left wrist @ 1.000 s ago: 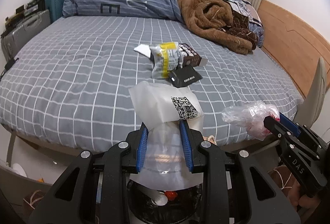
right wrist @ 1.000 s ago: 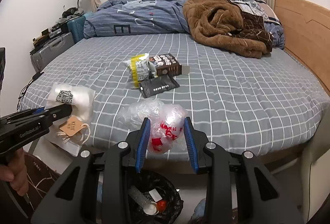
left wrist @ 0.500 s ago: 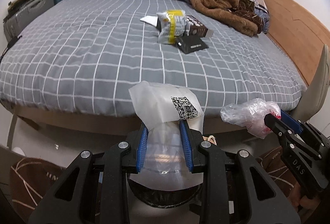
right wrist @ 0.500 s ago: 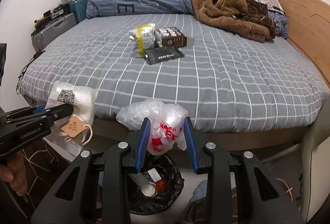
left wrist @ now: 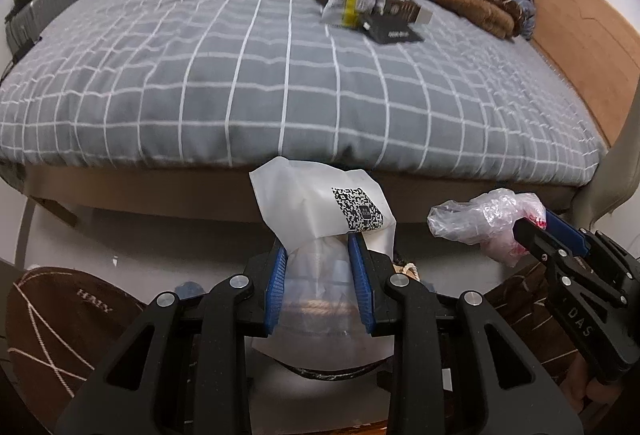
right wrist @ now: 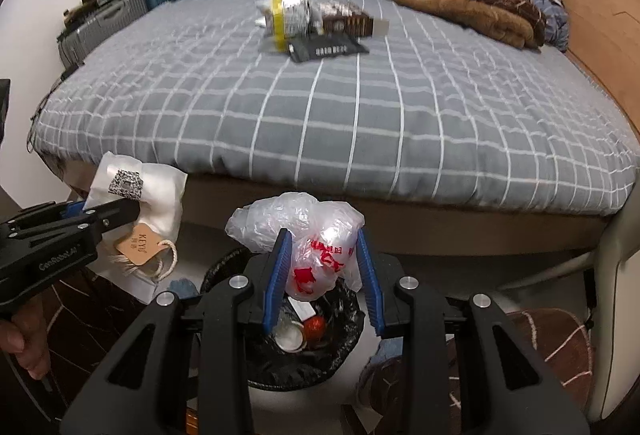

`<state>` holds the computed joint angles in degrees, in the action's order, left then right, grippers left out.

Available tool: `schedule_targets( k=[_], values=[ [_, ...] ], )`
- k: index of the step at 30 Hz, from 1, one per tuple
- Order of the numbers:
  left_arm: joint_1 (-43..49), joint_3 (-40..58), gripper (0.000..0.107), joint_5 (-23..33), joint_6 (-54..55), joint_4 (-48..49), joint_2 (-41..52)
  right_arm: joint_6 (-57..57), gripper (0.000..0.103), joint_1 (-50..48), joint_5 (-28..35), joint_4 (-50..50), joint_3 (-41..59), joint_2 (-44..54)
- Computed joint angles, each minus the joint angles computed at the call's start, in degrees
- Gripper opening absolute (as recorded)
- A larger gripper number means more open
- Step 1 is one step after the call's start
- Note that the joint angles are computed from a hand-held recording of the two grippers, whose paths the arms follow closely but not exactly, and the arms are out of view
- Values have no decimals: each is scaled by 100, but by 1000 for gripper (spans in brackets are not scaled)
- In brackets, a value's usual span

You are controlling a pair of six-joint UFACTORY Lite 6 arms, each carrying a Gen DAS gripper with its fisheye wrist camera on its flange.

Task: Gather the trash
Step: 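Open the right tool to drop the clear bag while the left tool drops the white bag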

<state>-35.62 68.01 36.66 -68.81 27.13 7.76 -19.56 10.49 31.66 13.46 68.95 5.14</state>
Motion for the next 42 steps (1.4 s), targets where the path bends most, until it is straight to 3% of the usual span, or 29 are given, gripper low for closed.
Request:
schedule_targets(
  k=[7, 24, 37, 42],
  values=[
    [336, -279, 29, -630, 393, -410, 415, -238, 32, -114, -2, 282, 76, 729],
    [639, -28, 30, -898, 877, -726, 1429, 211, 34, 182, 8, -175, 545, 1932],
    [519, 265, 30, -867, 970, -824, 1705, 61, 81, -186, -292, -209, 401, 1679],
    [415, 488, 30, -909, 1108, -1064, 1967, -8, 92, -496, -313, -117, 430, 1728]
  ],
)
